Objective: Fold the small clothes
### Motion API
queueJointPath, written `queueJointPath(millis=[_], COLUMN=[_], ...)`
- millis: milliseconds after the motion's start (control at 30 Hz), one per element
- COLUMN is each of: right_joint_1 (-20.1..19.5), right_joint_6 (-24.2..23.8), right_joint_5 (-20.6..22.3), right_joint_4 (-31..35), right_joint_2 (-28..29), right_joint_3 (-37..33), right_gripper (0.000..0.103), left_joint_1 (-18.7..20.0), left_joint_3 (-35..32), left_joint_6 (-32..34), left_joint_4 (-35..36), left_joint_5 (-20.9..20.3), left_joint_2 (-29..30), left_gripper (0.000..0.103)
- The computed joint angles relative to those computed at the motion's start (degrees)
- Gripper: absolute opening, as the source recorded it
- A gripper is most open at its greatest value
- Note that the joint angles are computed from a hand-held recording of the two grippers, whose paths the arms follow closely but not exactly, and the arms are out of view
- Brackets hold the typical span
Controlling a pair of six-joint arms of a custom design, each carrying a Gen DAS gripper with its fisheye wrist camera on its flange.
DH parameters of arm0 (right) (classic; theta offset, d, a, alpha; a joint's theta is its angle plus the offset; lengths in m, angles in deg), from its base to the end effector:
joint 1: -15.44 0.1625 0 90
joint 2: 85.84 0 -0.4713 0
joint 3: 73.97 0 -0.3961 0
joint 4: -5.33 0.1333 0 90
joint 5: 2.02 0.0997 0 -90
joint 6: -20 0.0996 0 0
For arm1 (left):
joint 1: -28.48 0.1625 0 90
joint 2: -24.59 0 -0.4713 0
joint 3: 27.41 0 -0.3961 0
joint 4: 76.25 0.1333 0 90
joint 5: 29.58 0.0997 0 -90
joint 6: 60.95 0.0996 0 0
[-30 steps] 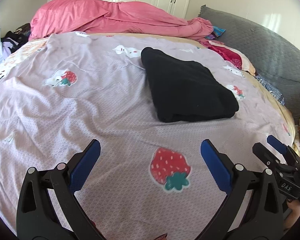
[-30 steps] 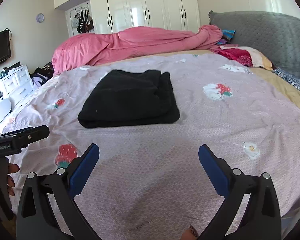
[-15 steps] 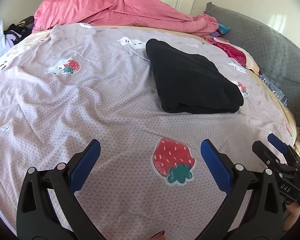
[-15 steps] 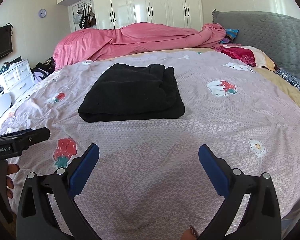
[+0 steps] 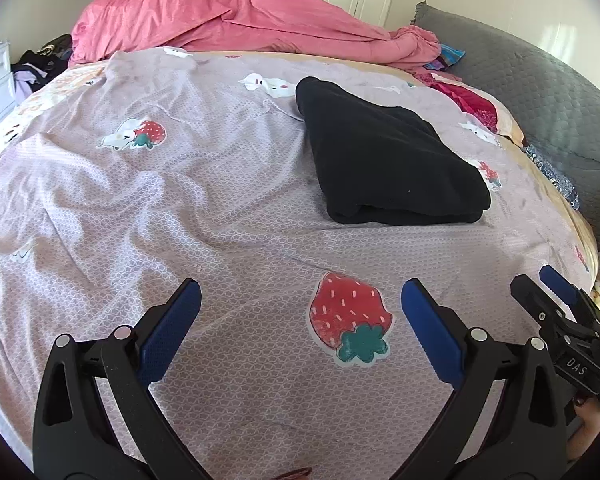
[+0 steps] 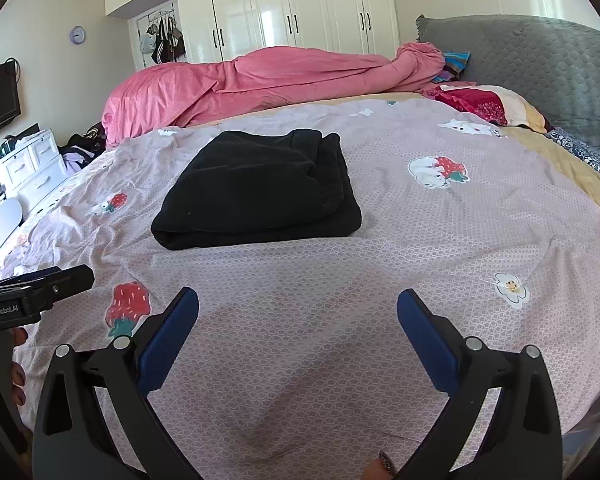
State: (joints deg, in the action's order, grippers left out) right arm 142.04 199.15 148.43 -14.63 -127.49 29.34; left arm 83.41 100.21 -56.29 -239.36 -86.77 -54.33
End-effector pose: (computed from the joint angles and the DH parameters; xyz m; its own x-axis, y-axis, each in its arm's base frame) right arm 0.3419 -0.3821 0.0200 -0.7772 0.2195 0.5897 -0.4082 0.5374 -0.7380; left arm -0.1210 -0.4983 0.2924 -0.7713 0.3592 -0.5254 0.5878 0.7185 -0.3718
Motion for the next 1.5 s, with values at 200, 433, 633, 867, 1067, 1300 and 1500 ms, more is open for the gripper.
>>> queueJointPath(millis=[200,433,633,867,1067,1300,1500], right_joint_1=[0.14,0.20,0.17,0.18,0.14,0.03,0.00], right_joint_6=[-0.24,-0.40,-0.36,-0.35,-0.20,-0.05,-0.06], right_joint_5=[0.10,0.25,0.26,0.39,0.51,0.52,0.49], right_joint_4=[-0.49,-0.69,-0.75,-0.76,-0.51,0.15,0.15], right_joint_2=[-0.14,-0.15,-0.14,-0.12,-0.12,0.02,0.01], right_joint_3=[0.17,0.21,0.24,0.26,0.29,-0.01,-0.03], right_gripper=[0.099,0.099,0.099,0.099,0.099,0.099,0.099], left_joint_1=[-0.30,-0.38,-0.50,-0.68,-0.70,-0.75,-0.69], left_joint_3=[0.15,0.17,0.17,0.22,0.25,0.24,0.20], left_joint_6=[-0.15,-0.57,-0.71,-1.03,-1.47,-1.68,-1.59], left_joint_4=[-0.13,0.18,0.51,0.54,0.85,0.95,0.81], left_joint_5=[0.72,1.04,1.35,1.70,2.05,2.09,1.95], left_joint_2=[-0.03,-0.24,-0.43,-0.45,-0.54,-0.70,-0.65], left_gripper=[0.094,0.094,0.094,0.094,0.094,0.094,0.094])
